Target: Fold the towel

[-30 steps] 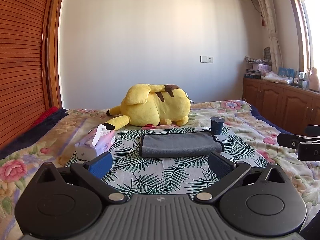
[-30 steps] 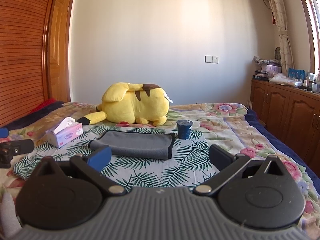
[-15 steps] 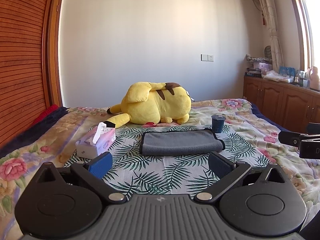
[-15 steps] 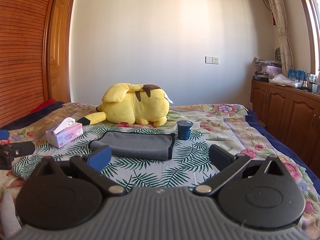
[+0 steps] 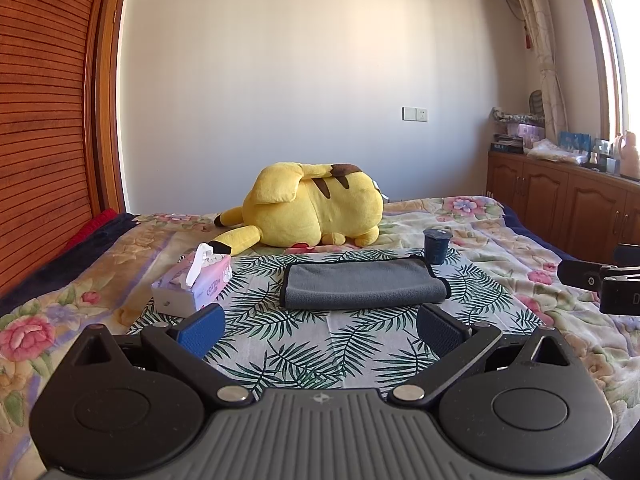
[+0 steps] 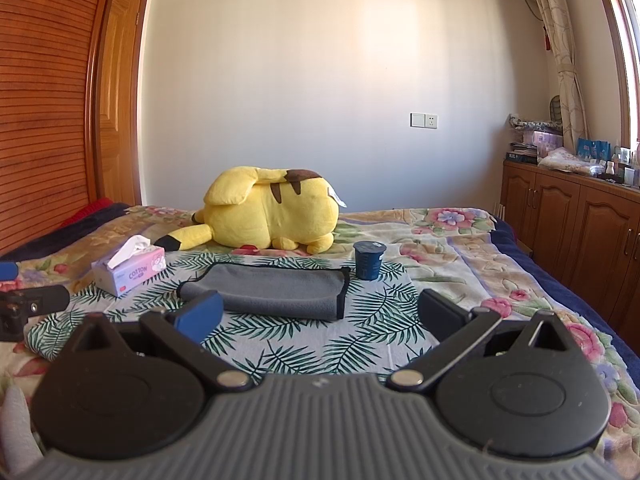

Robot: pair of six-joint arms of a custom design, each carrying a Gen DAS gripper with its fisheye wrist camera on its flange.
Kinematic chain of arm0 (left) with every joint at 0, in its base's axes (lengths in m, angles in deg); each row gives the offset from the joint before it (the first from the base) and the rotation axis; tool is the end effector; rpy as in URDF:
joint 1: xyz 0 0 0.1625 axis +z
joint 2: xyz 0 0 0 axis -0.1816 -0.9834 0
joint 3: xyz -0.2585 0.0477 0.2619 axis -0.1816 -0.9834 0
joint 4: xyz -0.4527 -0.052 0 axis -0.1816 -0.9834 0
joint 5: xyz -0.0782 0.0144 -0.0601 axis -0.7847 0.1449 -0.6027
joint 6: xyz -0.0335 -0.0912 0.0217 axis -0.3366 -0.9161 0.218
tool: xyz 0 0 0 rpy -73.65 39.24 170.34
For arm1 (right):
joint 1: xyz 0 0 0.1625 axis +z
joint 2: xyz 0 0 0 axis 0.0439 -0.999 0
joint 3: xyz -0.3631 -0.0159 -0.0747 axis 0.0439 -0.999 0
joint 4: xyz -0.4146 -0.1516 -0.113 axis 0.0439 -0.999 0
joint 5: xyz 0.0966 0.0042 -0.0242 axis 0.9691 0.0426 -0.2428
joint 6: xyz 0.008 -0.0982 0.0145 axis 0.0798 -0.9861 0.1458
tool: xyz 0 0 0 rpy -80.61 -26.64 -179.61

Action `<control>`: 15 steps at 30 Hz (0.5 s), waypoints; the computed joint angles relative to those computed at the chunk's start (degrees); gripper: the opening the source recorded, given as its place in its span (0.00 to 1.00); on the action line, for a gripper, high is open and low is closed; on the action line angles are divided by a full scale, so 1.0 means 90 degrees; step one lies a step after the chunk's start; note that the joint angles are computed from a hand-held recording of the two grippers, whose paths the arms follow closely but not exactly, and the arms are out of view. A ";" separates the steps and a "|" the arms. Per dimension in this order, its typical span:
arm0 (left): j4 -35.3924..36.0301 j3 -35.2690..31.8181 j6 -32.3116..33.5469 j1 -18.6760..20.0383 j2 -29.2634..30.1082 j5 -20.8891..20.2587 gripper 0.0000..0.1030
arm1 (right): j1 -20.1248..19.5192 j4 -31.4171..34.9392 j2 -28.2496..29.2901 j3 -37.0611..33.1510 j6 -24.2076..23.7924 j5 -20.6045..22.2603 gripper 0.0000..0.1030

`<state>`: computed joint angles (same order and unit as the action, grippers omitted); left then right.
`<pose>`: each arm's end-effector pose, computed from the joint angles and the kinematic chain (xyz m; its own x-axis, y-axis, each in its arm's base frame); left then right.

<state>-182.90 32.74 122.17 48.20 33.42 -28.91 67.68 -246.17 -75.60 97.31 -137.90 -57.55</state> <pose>-0.3175 -0.5371 -0.0682 -0.6590 -0.2744 -0.7003 0.6237 0.3211 -0.7127 -0.0542 -0.6625 0.2727 -0.6334 -0.4352 0.6398 -0.7651 0.2288 -0.6018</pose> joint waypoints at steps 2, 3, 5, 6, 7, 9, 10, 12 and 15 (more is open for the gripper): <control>-0.0002 0.0030 -0.0010 0.0001 -0.0012 0.0007 0.84 | 0.0000 0.0000 0.0000 0.0000 0.0000 0.0000 1.00; 0.0000 0.0029 -0.0011 0.0005 -0.0013 0.0005 0.84 | 0.0000 0.0000 0.0000 0.0000 0.0000 0.0000 1.00; 0.0023 0.0045 -0.0047 0.0005 -0.0020 0.0004 0.84 | 0.0000 0.0000 0.0000 0.0000 0.0000 0.0000 1.00; 0.0014 0.0028 -0.0023 0.0005 -0.0012 0.0005 0.84 | 0.0000 0.0000 0.0000 0.0000 0.0000 0.0000 1.00; 0.0014 0.0028 -0.0023 0.0005 -0.0012 0.0005 0.84 | 0.0000 0.0000 0.0000 0.0000 0.0000 0.0000 1.00; 0.0023 0.0032 -0.0033 0.0005 -0.0016 0.0004 0.84 | 0.0000 0.0000 0.0000 0.0000 0.0000 0.0000 1.00; 0.0016 0.0038 -0.0027 0.0004 -0.0018 0.0007 0.84 | 0.0000 0.0000 0.0000 0.0000 0.0000 0.0000 1.00; 0.0009 0.0023 -0.0015 0.0006 -0.0012 0.0005 0.84 | 0.0000 0.0000 0.0000 0.0000 0.0000 0.0000 1.00; 0.0026 0.0059 -0.0060 0.0015 -0.0025 0.0009 0.84 | 0.0001 -0.0002 -0.0001 0.0001 -0.0003 0.0000 1.00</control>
